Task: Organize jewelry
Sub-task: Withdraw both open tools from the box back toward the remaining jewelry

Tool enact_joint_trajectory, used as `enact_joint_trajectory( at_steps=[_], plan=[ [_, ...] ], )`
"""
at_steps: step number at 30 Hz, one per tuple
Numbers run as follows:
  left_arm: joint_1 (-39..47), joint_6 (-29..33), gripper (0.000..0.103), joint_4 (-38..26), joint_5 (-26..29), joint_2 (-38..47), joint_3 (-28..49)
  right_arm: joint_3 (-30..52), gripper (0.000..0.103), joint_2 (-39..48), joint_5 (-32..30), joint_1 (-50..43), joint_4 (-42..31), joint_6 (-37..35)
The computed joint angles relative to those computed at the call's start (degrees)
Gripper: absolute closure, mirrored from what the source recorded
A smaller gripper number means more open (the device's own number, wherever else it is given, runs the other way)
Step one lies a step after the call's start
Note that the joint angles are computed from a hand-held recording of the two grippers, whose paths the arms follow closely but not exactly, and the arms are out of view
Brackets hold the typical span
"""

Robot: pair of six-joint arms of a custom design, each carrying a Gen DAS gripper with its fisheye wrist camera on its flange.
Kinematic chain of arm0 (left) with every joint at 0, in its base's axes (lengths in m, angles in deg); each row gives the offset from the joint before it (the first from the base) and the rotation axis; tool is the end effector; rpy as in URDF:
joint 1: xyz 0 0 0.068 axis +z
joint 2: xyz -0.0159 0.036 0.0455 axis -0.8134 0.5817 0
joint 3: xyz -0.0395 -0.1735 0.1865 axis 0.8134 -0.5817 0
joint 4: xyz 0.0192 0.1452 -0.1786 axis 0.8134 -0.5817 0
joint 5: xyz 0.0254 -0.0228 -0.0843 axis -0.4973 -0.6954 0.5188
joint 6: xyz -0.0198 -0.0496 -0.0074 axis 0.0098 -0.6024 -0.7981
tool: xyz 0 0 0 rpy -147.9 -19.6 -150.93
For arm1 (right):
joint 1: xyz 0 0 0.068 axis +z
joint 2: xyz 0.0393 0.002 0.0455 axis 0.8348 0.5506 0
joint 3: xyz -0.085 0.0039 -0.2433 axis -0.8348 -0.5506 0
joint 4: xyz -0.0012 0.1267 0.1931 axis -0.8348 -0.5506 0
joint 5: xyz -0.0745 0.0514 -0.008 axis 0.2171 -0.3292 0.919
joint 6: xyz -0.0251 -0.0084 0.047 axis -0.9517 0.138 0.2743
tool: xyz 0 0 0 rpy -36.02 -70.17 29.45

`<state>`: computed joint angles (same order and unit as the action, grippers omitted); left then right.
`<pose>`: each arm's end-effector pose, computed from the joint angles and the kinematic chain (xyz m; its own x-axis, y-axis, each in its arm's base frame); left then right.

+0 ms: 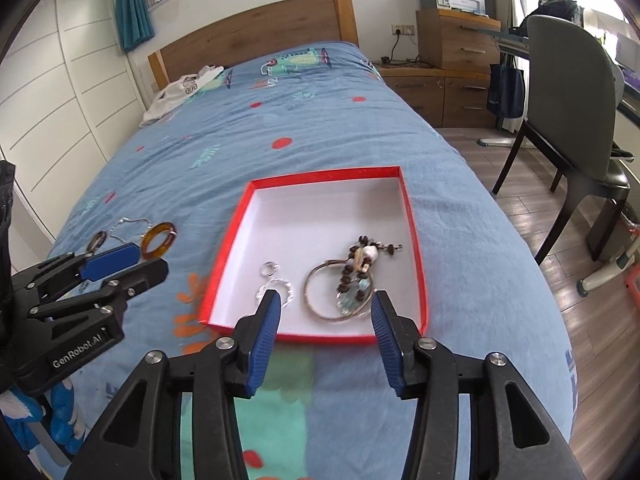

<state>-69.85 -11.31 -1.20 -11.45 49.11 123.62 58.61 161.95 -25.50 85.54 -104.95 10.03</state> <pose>0.3198 -0.0943 0.3555 -0.6024 0.4188 -0.6795 0.5347 0.8438 0.0459 0.2435 0.1205 0.3353 -0.6977 0.2901 -0.6551 0.2280 0.9567 0.1809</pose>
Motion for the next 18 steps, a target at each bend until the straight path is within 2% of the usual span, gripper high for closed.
enact_joint_trajectory(
  at_steps=[10, 13, 18],
  plan=[
    [7.0, 3.0, 0.063, -1.7, 2.1, -9.2, -4.9, 5.8, 0.051, 0.6, 6.6, 10.4, -6.0, 7.9],
    [9.8, 4.2, 0.055, -2.2, 3.4, -11.0, -6.0, 7.7, 0.049, 1.3, 8.4, 13.1, -7.5, 9.9],
    [15.0, 6.7, 0.055, -3.3, 5.9, -13.2, -6.7, 10.3, 0.048, 2.7, 10.4, 16.6, -9.1, 12.6]
  ],
)
